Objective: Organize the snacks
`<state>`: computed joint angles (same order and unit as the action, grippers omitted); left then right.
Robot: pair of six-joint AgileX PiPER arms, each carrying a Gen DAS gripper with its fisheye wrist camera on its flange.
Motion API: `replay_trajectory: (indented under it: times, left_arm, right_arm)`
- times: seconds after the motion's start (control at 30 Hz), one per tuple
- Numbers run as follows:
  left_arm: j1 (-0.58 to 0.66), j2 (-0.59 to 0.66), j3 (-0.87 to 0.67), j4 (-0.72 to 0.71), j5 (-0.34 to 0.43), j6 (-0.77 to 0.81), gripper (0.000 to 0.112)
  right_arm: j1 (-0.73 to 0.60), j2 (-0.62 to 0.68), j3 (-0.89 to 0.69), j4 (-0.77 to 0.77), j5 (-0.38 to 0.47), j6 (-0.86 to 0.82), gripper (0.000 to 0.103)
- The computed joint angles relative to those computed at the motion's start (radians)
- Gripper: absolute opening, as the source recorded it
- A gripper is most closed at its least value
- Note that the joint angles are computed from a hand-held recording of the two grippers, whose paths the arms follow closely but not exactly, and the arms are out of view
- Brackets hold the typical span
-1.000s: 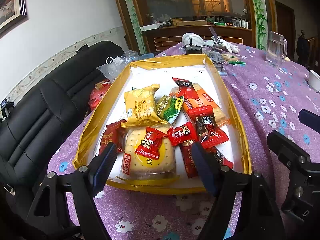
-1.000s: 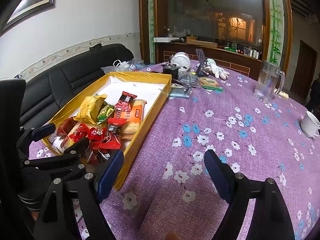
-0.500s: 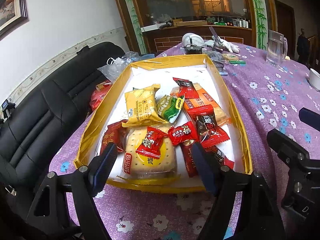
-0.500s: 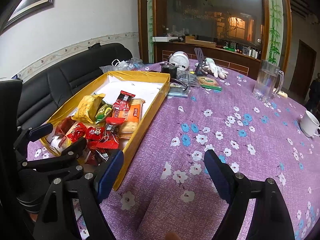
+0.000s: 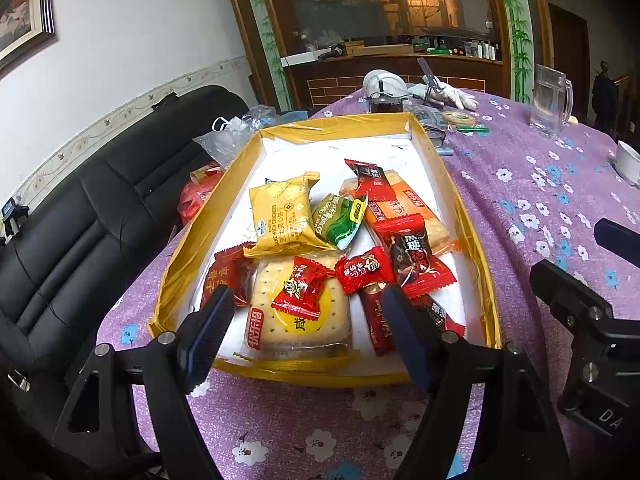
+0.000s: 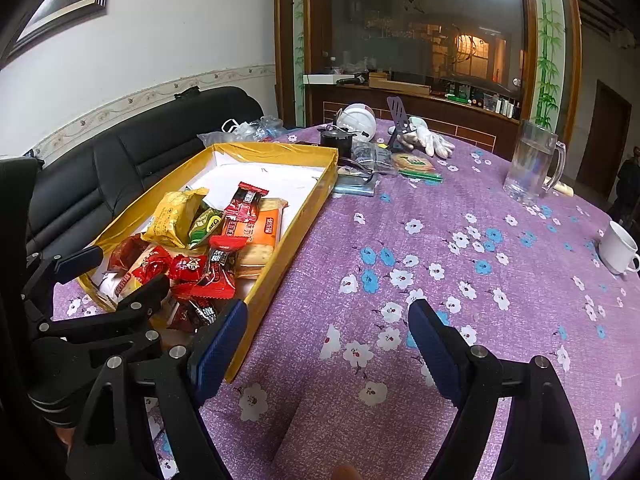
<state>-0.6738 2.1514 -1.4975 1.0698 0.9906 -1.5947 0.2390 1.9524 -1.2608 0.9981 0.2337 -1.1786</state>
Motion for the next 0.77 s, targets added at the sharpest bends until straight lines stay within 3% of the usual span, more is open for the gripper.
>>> replay_trajectory:
  times: [0.5, 0.77]
  left_arm:
    - [-0.004, -0.007, 0.006, 0.007, -0.004, -0.006, 0.077]
    - [0.027, -0.054, 0.073, 0.002, -0.087, -0.058, 0.077]
  right_arm:
    - [-0.001, -0.003, 0.002, 0.007, -0.001, -0.006, 0.084]
    - [0.001, -0.009, 0.008, 0.015, -0.01, -0.009, 0.084]
